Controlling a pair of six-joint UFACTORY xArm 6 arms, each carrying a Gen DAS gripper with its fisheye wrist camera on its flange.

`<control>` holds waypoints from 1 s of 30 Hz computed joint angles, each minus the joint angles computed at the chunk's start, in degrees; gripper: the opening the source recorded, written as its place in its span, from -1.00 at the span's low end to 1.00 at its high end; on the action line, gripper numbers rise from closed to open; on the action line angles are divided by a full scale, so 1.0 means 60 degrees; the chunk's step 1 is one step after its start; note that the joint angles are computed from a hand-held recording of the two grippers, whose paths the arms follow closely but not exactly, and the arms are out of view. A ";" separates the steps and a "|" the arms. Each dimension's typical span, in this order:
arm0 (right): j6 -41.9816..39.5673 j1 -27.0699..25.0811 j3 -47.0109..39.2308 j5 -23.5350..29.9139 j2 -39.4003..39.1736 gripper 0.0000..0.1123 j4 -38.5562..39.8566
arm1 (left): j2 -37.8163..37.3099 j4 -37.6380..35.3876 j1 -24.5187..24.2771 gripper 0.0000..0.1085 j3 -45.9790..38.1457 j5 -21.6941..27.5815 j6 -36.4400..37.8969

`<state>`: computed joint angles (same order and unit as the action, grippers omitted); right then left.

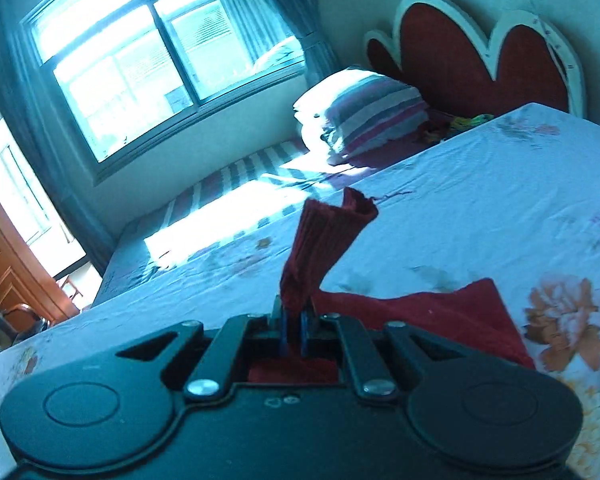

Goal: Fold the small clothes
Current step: 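Grasp the other sleeve with the right gripper and fold it across the body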

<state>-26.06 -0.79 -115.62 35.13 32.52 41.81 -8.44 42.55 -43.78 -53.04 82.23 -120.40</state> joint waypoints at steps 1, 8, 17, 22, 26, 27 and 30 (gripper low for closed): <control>-0.0079 0.0278 0.0187 -0.0009 -0.0116 -0.86 0.0029 | -0.0291 -0.0100 -0.0058 0.84 0.0273 0.0201 -0.0075; -0.0373 0.2122 0.0953 0.0136 -0.0411 -0.86 -0.0193 | -0.1795 -0.0708 -0.0624 0.84 0.1794 0.0950 -0.0954; -0.0668 0.3374 0.1784 -0.0226 -0.0699 -0.86 -0.1098 | -0.2273 -0.1032 -0.0942 0.84 0.2543 0.0867 -0.1540; -0.1169 0.3699 0.1923 -0.0464 -0.0664 -0.86 -0.1025 | -0.2138 -0.0986 -0.0946 0.84 0.2506 0.0795 -0.1610; -0.1738 0.3905 0.2109 -0.0472 -0.0805 -0.86 -0.0726 | -0.2055 -0.0953 -0.0943 0.84 0.2408 0.0777 -0.1574; -0.1818 0.3968 0.2128 -0.0513 -0.0797 -0.86 -0.0751 | -0.2059 -0.0949 -0.0932 0.84 0.2406 0.0769 -0.1573; -0.2303 0.4069 0.2268 -0.0481 -0.0859 -0.86 -0.0626 | -0.2069 -0.0925 -0.0923 0.84 0.2396 0.0742 -0.1602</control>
